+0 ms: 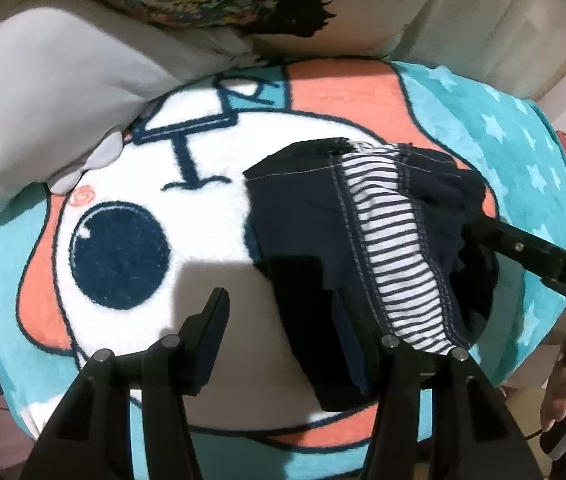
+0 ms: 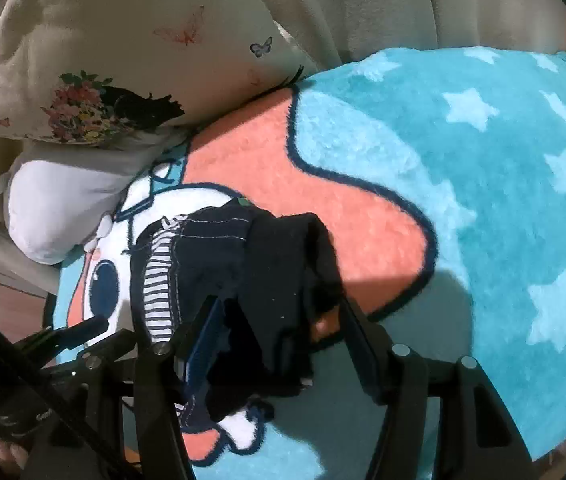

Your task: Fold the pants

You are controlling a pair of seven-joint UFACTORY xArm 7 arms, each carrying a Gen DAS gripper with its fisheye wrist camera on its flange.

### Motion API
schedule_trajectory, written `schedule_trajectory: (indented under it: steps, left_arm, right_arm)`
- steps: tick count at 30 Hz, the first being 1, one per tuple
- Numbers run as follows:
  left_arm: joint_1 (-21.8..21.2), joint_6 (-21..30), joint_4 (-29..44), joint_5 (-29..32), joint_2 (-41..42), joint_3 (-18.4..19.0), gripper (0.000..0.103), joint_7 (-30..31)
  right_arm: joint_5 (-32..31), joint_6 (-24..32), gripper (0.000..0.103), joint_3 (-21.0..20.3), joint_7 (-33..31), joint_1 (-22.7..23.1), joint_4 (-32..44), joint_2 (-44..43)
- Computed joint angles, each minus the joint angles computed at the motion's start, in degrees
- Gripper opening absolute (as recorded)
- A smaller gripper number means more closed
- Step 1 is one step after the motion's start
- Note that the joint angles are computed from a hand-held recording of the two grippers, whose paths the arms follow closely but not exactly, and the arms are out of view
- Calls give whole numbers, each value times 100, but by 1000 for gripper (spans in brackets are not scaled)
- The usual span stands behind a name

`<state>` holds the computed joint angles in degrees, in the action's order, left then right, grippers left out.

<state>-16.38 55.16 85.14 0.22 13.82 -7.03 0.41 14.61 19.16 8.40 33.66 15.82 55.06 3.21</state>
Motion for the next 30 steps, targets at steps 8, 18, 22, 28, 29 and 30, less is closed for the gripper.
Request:
schedule_trajectory:
  steps: [8, 18, 22, 28, 29, 30]
  left_arm:
    - [-4, 107, 224, 24, 202, 35, 52, -190]
    - [21, 224, 436, 14, 375, 60, 52, -259]
    - [38, 267, 537, 17, 456, 82, 52, -303]
    - [153, 237, 622, -168, 533, 105, 52, -372]
    - [188, 199, 622, -230, 534, 112, 52, -402]
    - [204, 173, 632, -235, 549, 129, 52, -445]
  right_arm:
    - [632, -9, 68, 60, -551, -76, 119, 198]
    - [1586, -13, 75, 226, -1381, -222, 349, 534]
    - [1521, 31, 77, 226, -1413, -218, 438, 607]
    - [1280, 148, 77, 189, -1302, -191, 544, 650]
    - [1234, 156, 77, 183, -1277, -185, 540, 635]
    - [1177, 160, 77, 173, -1241, -175, 530, 619]
